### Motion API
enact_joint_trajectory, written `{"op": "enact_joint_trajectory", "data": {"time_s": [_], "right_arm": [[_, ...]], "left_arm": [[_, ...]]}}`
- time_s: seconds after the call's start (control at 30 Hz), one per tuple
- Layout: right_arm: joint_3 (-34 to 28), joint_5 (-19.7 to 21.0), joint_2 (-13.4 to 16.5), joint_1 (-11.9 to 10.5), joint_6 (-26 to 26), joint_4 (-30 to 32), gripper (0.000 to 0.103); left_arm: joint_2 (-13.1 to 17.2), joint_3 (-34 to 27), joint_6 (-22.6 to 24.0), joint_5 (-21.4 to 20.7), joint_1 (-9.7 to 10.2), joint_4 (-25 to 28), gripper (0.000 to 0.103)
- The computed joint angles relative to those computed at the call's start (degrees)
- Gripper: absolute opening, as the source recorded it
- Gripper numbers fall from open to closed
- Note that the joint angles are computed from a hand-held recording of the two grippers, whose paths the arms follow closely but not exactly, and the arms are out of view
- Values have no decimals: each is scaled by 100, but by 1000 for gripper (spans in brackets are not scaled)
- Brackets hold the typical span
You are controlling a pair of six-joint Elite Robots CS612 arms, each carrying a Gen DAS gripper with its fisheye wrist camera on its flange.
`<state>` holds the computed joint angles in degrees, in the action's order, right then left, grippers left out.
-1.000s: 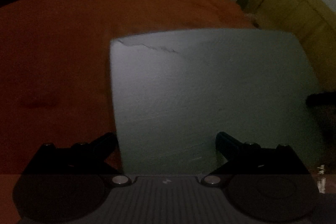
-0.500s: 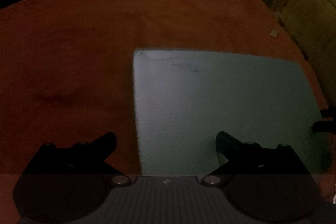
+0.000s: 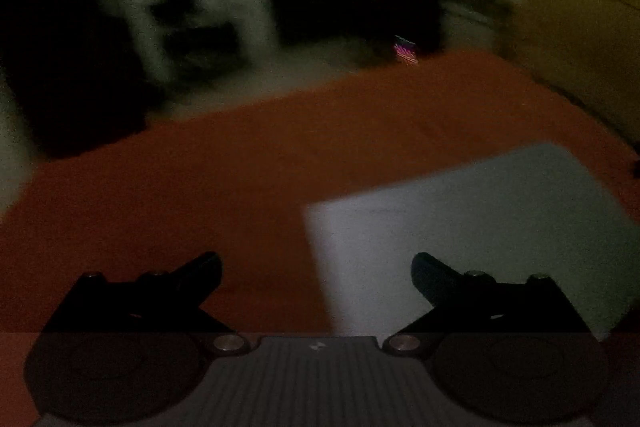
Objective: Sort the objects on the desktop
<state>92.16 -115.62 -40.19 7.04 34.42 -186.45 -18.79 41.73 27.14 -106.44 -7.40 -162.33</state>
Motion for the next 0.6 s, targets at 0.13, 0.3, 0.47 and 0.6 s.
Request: {"op": "enact_joint_trajectory", "data": {"time_s": [0.13,0.3,0.47,0.6], "right_arm": [[770,-787,29,-26,1755,-495,103],[1229,-755,-81,-154,2888,-455,103],[1255,-816,-275,-125,1815,-676,103],[716,-254,-261,-76,1266,42,103]], "left_arm": [[551,-644,-1333,1109,256,217,102],[829,-1274,-3459,428,572,1002,102],[606,-1025,-2858,444,478,695,102],[351,-812,-2198,17,403,1121,102]]}}
